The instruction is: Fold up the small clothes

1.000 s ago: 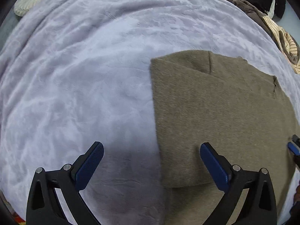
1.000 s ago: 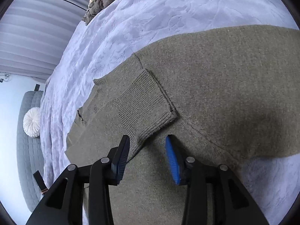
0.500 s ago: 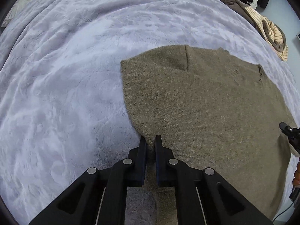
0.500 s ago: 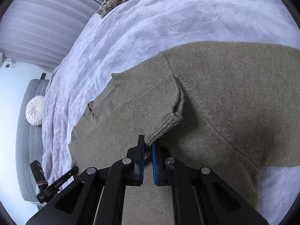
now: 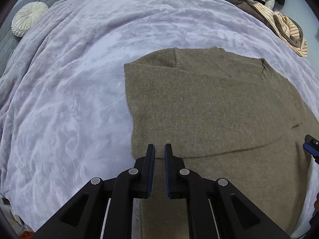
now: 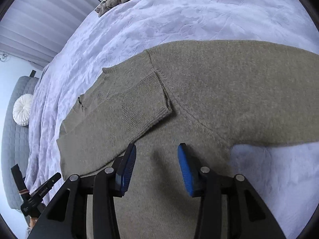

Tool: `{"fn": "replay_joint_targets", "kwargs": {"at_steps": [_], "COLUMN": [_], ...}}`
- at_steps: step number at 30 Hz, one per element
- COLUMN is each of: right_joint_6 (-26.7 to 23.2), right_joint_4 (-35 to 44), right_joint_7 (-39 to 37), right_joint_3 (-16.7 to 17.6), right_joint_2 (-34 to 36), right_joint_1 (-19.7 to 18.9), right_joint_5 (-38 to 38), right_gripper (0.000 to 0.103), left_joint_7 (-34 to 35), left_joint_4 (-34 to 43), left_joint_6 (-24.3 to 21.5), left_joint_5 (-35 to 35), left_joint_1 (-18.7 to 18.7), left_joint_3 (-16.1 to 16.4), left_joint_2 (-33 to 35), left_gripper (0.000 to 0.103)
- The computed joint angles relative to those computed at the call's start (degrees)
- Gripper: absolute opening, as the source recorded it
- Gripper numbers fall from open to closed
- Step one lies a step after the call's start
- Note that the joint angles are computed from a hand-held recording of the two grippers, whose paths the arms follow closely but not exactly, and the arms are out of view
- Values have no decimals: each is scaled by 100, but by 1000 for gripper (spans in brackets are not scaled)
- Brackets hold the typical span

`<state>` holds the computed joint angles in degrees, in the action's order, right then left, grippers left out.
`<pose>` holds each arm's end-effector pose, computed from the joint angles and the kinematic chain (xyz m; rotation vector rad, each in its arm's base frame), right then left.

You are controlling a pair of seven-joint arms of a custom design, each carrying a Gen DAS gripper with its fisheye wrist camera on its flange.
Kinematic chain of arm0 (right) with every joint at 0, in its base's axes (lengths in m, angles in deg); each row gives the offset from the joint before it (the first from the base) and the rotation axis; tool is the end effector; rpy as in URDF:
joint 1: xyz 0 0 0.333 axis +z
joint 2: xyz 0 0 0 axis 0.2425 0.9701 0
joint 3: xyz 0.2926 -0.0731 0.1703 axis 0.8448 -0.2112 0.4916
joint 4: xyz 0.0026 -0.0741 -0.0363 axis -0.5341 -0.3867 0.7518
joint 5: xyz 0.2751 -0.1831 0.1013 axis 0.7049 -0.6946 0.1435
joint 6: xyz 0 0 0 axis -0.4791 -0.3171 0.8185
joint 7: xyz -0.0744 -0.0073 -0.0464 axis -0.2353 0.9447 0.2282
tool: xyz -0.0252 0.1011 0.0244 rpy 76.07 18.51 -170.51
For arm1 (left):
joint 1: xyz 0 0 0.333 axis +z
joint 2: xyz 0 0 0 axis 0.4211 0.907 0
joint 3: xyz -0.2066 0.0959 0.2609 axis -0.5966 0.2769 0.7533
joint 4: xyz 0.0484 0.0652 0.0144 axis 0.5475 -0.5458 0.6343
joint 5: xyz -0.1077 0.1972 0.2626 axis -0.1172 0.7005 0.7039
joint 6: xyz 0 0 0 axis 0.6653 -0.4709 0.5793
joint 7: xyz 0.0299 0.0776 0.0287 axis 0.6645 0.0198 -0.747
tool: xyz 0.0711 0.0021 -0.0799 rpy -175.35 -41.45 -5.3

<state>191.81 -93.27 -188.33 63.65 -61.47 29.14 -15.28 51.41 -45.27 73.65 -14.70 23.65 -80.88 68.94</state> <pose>0.4846 0.1802 0.4795 -0.7074 2.5527 -0.1895 0.6886 -0.0772 0.4858 -1.4605 2.5615 -0.4277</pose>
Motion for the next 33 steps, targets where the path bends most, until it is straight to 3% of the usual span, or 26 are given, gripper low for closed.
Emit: {"fn": "replay_joint_targets", "kwargs": {"at_steps": [5, 8, 9, 10, 11, 15, 18, 21, 26, 30, 31, 32, 33], "right_joint_6": [554, 1383, 1489, 1547, 1474, 970, 1190, 1059, 1582, 1311, 1251, 1243, 1284], "right_joint_4": [-335, -437, -419, -411, -401, -377, -600, -703, -1208, -1321, -1395, -1501, -1600], "right_joint_7": [541, 1887, 2021, 2041, 1888, 1391, 1599, 1465, 1411, 1063, 963, 917, 931], "right_joint_3": [-52, -239, -298, -342, -335, -260, -282, -236, -149, 21, 49, 79, 127], "right_joint_2": [-80, 136, 229, 302, 309, 227, 134, -22, -398, -660, -757, -869, -952], "right_joint_1": [-122, -418, -460, -481, -469, -352, -351, -356, -465, -411, -379, -375, -398], "right_joint_5": [-239, -1467, -1542, -1486, -1288, -975, -1080, -965, -853, -573, -471, -411, -397], "right_gripper": [47, 47, 43, 30, 7, 7, 7, 7, 7, 10, 12, 22, 33], "left_joint_7": [-175, -371, -422, -457, -476, -551, -663, -692, -722, -753, -759, -769, -780], "left_joint_4": [-628, -796, -861, -929, -997, -1052, -1074, -1185, -1335, -1419, -1445, -1468, -1476], "left_joint_6": [88, 36, 65, 105, 142, 74, -2, 17, -9, -76, -84, -101, -164], "left_joint_5": [19, 86, 133, 168, 190, 290, 359, 391, 484, 459, 437, 415, 348], "left_joint_1": [-126, -239, -276, -304, -323, -385, -434, -465, -564, -646, -662, -681, -689], "left_joint_3": [-22, -24, -21, -22, -30, -37, -33, -56, -99, -161, -177, -193, -219], "left_joint_2": [-395, -474, -510, -551, -598, -631, -642, -698, -768, -821, -839, -856, -873], "left_gripper": [10, 10, 10, 10, 10, 10, 10, 10, 10, 10, 14, 59, 93]}}
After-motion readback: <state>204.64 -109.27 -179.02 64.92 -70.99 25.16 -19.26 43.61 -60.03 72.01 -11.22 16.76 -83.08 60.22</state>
